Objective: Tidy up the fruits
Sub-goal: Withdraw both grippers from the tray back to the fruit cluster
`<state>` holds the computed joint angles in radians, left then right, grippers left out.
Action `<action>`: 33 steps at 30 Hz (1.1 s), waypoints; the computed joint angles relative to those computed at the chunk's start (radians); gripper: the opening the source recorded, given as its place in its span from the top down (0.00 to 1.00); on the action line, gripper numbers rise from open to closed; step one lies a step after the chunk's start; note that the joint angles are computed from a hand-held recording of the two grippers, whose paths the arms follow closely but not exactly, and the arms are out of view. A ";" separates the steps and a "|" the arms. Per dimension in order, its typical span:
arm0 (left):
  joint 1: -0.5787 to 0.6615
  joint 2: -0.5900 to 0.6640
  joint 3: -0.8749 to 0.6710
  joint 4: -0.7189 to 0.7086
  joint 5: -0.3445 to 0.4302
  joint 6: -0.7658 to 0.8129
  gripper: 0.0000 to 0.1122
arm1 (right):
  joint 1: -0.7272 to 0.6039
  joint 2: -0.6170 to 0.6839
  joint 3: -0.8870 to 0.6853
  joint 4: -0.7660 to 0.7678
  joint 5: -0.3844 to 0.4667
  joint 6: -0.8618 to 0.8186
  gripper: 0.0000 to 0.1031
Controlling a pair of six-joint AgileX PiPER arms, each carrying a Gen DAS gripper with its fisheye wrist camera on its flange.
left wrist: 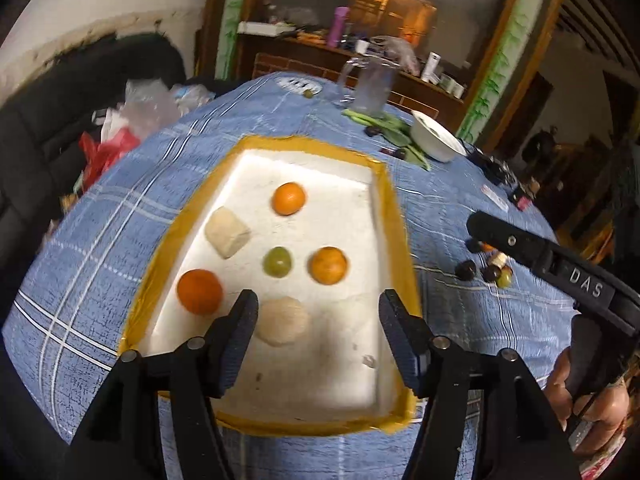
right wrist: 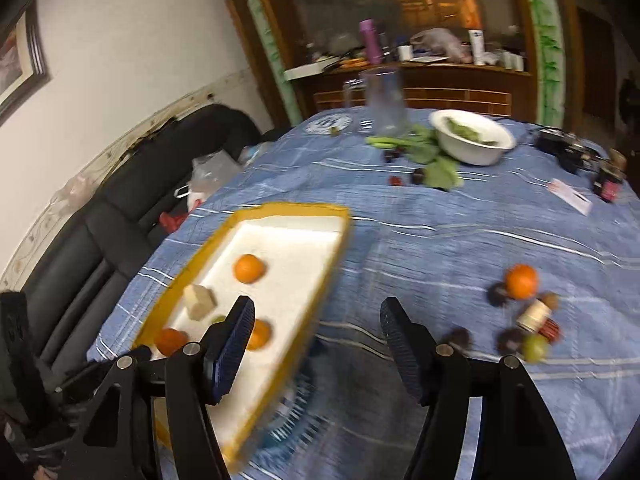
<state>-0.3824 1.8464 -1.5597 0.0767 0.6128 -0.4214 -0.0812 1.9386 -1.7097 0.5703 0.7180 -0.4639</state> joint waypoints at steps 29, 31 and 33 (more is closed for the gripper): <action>-0.277 0.044 -0.134 0.398 0.167 -0.270 0.29 | -0.312 -0.232 0.397 0.241 -0.081 -0.367 0.26; -0.272 0.049 -0.136 0.385 0.165 -0.264 0.29 | -0.316 -0.222 0.389 0.230 -0.081 -0.355 0.26; -0.262 0.059 -0.144 0.366 0.163 -0.256 0.28 | -0.324 -0.211 0.383 0.220 -0.080 -0.344 0.26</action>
